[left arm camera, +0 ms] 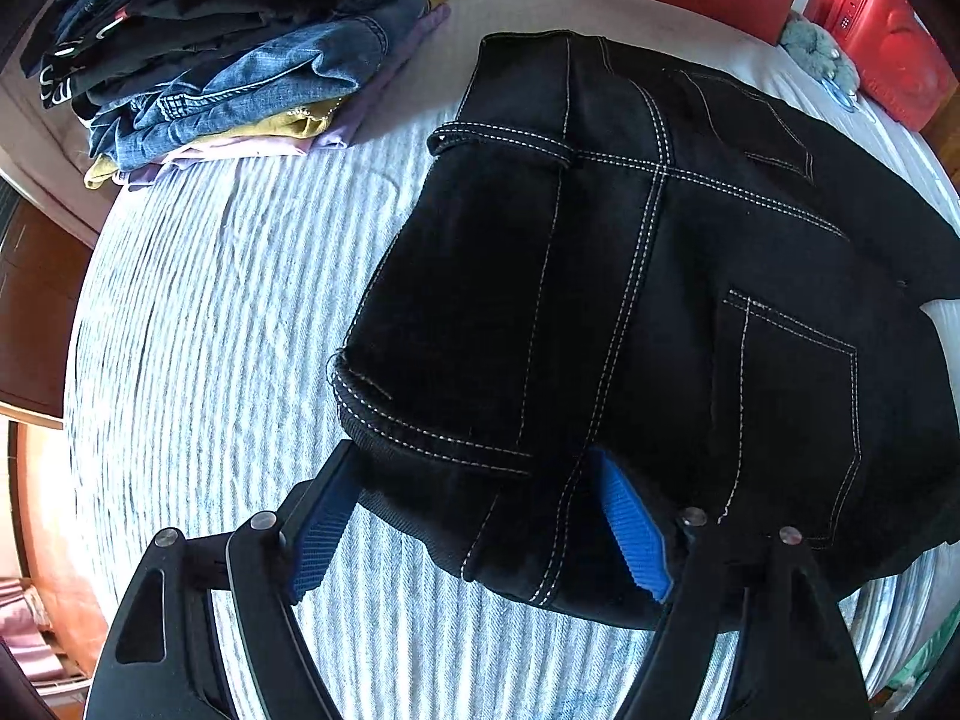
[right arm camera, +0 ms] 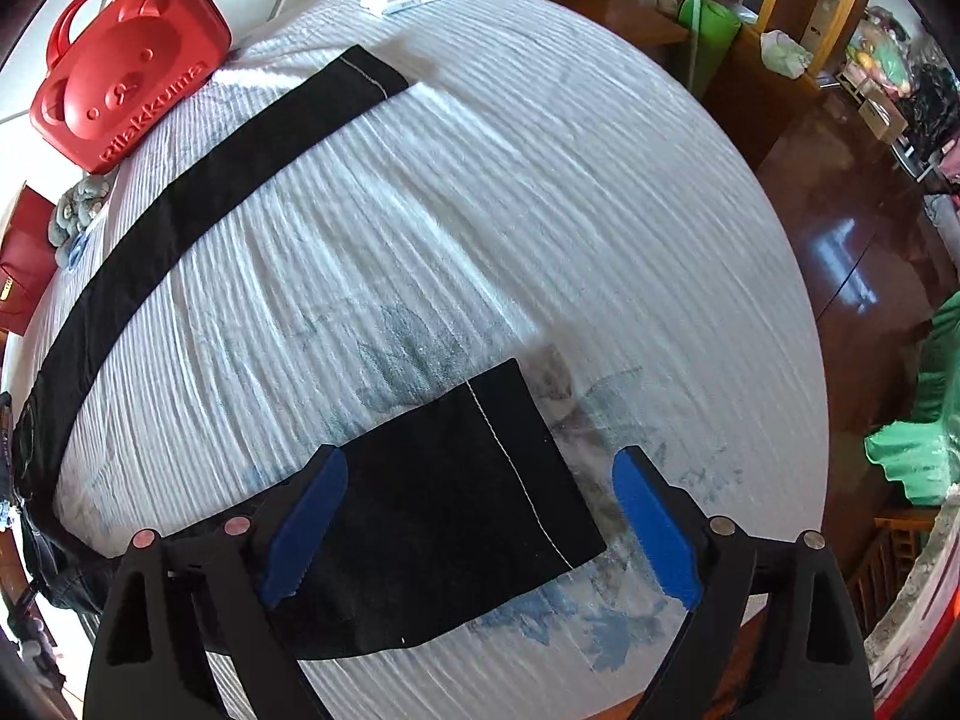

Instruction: Fold clothes

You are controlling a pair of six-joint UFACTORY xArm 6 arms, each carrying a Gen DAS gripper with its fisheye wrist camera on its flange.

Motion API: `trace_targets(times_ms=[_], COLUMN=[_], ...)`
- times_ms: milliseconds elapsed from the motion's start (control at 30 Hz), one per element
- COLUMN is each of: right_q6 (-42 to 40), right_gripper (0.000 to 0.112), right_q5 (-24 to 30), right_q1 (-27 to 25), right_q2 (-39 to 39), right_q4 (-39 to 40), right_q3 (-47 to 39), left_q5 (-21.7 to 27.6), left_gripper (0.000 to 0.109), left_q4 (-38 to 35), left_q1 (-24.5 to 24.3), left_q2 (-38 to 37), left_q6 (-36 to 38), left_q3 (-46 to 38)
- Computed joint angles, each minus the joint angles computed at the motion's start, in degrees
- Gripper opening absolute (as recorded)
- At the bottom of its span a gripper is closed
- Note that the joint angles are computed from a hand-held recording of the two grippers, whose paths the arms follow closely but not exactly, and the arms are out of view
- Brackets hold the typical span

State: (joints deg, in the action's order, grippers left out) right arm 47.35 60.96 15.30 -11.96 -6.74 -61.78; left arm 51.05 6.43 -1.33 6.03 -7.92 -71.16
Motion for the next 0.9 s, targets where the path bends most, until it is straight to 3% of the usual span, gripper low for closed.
trace_targets(times_ms=[133, 200, 233, 300, 333, 367, 400, 433, 467, 533, 667, 700, 767, 800, 900], right_q6=[-1.5, -2.4, -3.0, -3.9, -4.0, -4.2, -4.4, -4.0, -3.5, -2.8, -4.0, -4.3, -5.0, -5.2, -5.6], right_gripper=[0.087, 0.067, 0.05, 0.043, 0.033, 0.012, 0.0, 0.0, 0.0, 0.0, 0.003, 0.009, 0.06, 0.068, 0.069], right_q5=[-0.2, -0.2, 0.1, 0.8, 1.2, 1.6, 2.1, 2.5, 2.9, 3.1, 2.7, 3.3, 4.4, 4.1, 1.5], right_q1=[-0.1, -0.2, -0.1, 0.3, 0.9, 1.4, 1.9, 2.7, 3.8, 5.3, 2.7, 2.1, 0.8, 0.2, -1.7], right_q2=[3.7, 5.1, 5.8, 6.7, 6.8, 6.9, 7.0, 6.9, 6.6, 6.2, 5.2, 5.1, 4.9, 4.4, 2.5], right_q4=[-0.3, 0.4, 0.9, 0.9, 0.2, -0.5, -1.2, -3.0, -5.8, -10.3, -6.2, -5.3, -3.5, -2.4, -0.1], right_q3=[-1.9, -2.5, -2.7, -3.4, -4.0, -4.5, -5.0, -5.9, -7.2, -9.9, -12.5, -11.9, -10.4, -8.6, -3.5], left_q5=[-0.2, -1.0, -1.4, -1.6, -1.7, -1.9, -1.6, -1.3, -1.3, -1.5, 1.5, 2.1, 2.6, 2.7, 3.2], left_gripper=[0.078, 0.079, 0.079, 0.077, 0.069, 0.053, 0.042, 0.027, 0.022, 0.02, 0.024, 0.027, 0.053, 0.058, 0.066], left_q4=[-1.4, -0.9, -0.5, -0.2, -0.4, -0.7, -0.7, -0.5, -0.9, -2.0, -4.6, -4.7, -5.3, -5.9, -6.8], left_q1=[0.2, 0.0, -0.1, -0.3, -0.5, -0.7, -1.1, -1.5, -1.6, -1.6, -0.9, -0.8, -0.4, -0.3, -0.3], left_q2=[0.9, 1.0, 1.0, 1.0, 0.7, 0.4, 0.2, 0.0, -0.2, -0.5, 1.1, 1.5, 1.9, 2.1, 3.1], left_q6=[0.0, -1.1, -1.8, -2.9, -3.2, -3.4, -4.3, -5.5, -5.6, -5.0, -2.2, -1.5, -1.2, -0.8, 0.3], left_q3=[-1.1, -1.0, -0.9, -1.0, -1.0, -1.0, -1.4, -1.9, -2.4, -3.6, -6.4, -6.7, -6.8, -6.9, -7.5])
